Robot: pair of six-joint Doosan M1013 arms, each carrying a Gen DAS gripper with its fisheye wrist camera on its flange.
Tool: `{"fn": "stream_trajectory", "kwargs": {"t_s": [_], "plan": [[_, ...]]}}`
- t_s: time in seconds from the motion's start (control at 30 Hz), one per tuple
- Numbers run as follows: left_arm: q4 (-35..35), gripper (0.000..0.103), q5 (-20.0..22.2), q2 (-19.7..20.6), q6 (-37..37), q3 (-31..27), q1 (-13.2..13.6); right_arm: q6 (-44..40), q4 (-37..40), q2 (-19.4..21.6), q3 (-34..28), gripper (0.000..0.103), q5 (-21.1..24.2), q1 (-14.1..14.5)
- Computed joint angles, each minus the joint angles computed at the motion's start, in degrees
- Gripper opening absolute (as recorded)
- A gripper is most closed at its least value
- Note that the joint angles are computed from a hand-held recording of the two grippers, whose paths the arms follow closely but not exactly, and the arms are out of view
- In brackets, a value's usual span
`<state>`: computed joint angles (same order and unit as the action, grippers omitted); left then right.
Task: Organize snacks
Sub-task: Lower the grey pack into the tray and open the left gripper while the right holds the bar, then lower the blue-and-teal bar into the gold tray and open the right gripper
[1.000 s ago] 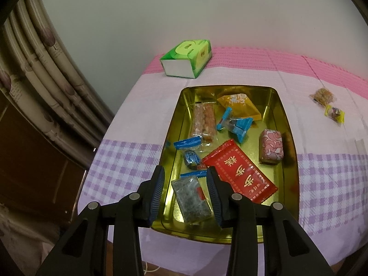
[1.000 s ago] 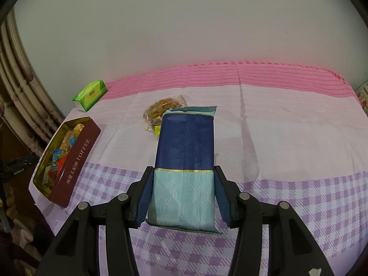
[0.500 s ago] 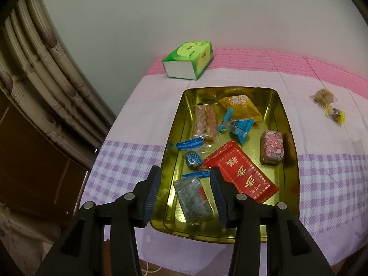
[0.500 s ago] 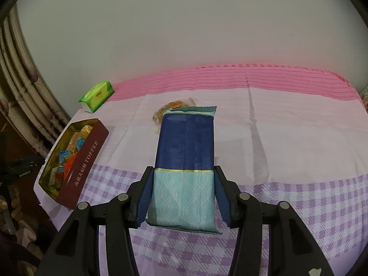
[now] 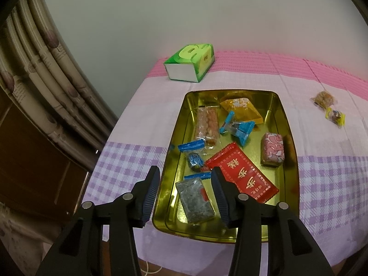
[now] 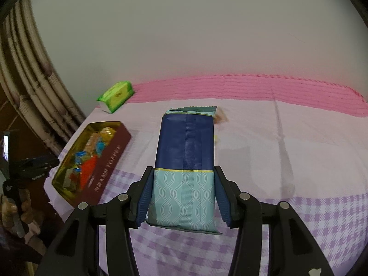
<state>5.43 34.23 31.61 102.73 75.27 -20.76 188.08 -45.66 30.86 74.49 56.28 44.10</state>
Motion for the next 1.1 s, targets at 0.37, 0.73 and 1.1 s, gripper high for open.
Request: {"fn": "stream_trajectory", "kwargs": {"t_s": [0.37, 0.73, 1.1], "plan": [[0.0, 0.048, -0.9, -0.3, -0.5, 0.3, 0.1, -9.2, 2.9, 4.2, -7.9, 0.047, -4.0, -0.8], [-2.0, 0.048, -1.1, -0.5, 0.4, 0.2, 0.4, -17.7, 8.5, 8.6, -15.1, 0.047, -7.5, -1.8], [-3.7, 0.048, -6.0, -2.3, -0.1, 2.6, 0.6, -24.8, 13.8, 12.4, -21.0, 0.047, -8.0, -2.7]]}}
